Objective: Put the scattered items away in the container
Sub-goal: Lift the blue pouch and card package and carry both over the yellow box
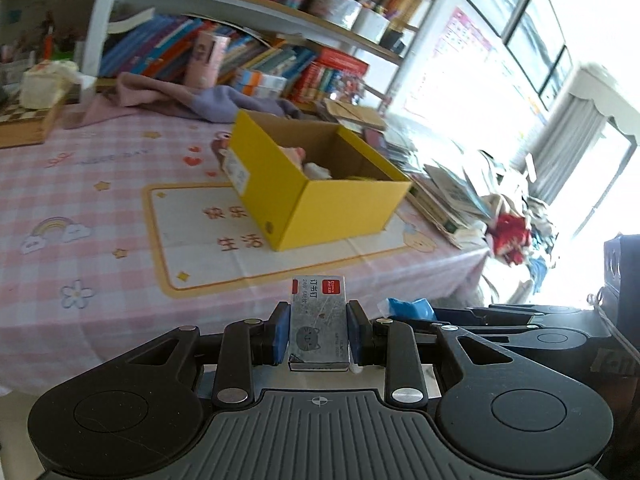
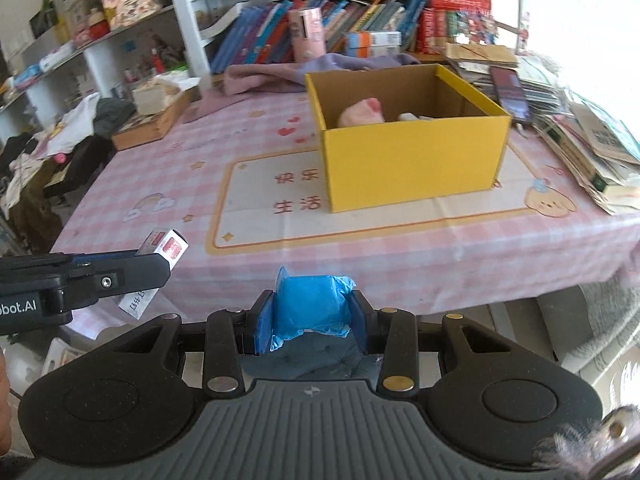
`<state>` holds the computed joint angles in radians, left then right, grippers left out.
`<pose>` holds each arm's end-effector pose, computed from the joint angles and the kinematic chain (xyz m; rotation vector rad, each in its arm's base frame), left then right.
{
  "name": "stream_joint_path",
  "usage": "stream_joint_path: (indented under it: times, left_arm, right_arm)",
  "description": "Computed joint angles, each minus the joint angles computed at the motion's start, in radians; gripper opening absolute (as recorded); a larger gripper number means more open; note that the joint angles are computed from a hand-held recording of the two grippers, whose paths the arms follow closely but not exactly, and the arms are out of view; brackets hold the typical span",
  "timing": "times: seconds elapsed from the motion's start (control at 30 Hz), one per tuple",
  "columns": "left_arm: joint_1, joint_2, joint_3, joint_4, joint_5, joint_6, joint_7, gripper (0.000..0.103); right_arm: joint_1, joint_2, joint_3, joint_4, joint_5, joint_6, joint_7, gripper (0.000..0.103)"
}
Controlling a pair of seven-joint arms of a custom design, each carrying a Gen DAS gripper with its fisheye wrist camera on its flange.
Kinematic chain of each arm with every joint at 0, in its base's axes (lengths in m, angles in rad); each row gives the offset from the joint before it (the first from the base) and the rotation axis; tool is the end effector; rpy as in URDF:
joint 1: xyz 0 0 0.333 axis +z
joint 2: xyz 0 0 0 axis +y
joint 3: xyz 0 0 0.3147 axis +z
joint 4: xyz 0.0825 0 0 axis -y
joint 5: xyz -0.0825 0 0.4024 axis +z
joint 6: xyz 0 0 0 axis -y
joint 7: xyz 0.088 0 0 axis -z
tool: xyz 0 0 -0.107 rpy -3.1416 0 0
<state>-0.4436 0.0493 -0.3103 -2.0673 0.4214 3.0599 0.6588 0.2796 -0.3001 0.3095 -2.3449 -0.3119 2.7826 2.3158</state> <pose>0.4311 -0.4451 0.5093 -1.6422 2.0855 -1.3473 0.4196 0.3089 0.5169 -1.8189 1.6172 -0.4875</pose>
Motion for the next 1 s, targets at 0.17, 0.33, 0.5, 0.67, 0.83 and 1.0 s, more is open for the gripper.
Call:
stream_joint_path:
  times: [0.17,0.33,0.5,0.67,0.83,1.0]
  left_arm:
    - [0.023,0.042,-0.048,0.03,-0.172,0.012,0.174,0.028]
    - [0.048,0.088,-0.102,0.078,-0.31,0.01,0.348,0.028]
    - [0.071,0.133,-0.143,0.126,-0.401,0.001,0.458,0.028]
    - [0.086,0.187,-0.179,0.191,-0.453,-0.02,0.558,0.028]
    - [0.082,0.238,-0.185,0.255,-0.469,-0.043,0.602,0.028]
    - [0.074,0.284,-0.183,0.315,-0.468,-0.067,0.625,0.028]
  right_arm:
    - [-0.018,-0.027,0.01,-0.015,-0.021,-0.031,0.038,0.037]
    - [-0.038,-0.049,0.014,-0.027,-0.035,-0.054,0.076,0.037]
    - [-0.054,-0.056,0.013,-0.026,-0.052,-0.072,0.097,0.037]
    - [-0.072,-0.06,0.013,-0.025,-0.075,-0.086,0.128,0.037]
    - [-0.081,-0.054,0.002,-0.019,-0.09,-0.094,0.137,0.037]
    - [-0.085,-0.038,-0.013,-0.005,-0.097,-0.1,0.134,0.037]
